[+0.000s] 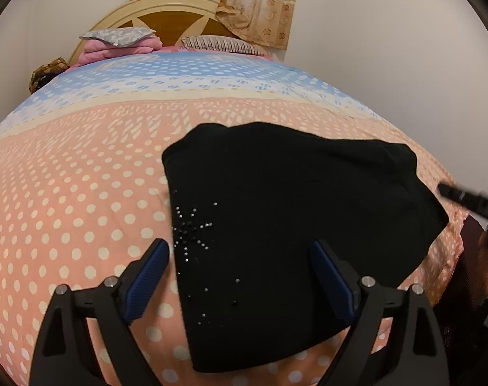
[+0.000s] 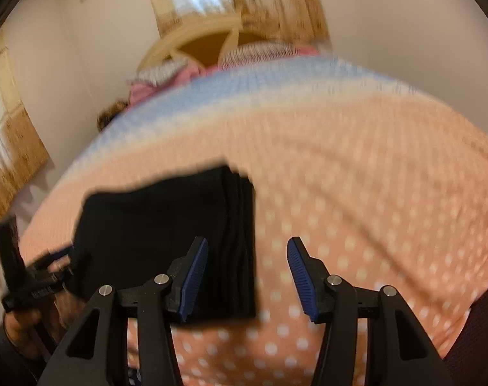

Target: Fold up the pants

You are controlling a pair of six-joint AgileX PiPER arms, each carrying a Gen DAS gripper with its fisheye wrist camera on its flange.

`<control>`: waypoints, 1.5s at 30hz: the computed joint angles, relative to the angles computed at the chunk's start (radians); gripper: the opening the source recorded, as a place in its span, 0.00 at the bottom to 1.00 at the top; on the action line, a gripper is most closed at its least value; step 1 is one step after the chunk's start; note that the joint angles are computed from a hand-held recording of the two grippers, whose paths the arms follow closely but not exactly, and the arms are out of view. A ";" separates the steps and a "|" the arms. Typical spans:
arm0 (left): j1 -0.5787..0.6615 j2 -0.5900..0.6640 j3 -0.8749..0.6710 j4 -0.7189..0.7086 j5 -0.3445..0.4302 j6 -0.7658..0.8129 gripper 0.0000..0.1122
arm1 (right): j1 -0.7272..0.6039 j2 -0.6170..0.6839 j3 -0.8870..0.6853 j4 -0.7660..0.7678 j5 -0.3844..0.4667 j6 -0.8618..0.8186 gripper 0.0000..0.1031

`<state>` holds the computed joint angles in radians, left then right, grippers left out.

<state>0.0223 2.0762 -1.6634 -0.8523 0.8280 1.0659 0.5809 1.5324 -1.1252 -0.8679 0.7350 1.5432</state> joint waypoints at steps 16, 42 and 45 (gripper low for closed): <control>-0.007 0.008 -0.016 0.021 -0.022 -0.026 0.89 | -0.184 0.200 -0.191 0.351 -0.284 -0.450 0.52; -0.122 0.181 -0.409 0.433 -0.026 -0.392 0.92 | 0.006 0.106 -0.011 0.159 -0.238 -0.372 0.52; -0.104 0.129 -0.328 0.380 -0.041 -0.319 0.92 | 0.004 0.098 -0.015 0.177 -0.235 -0.389 0.52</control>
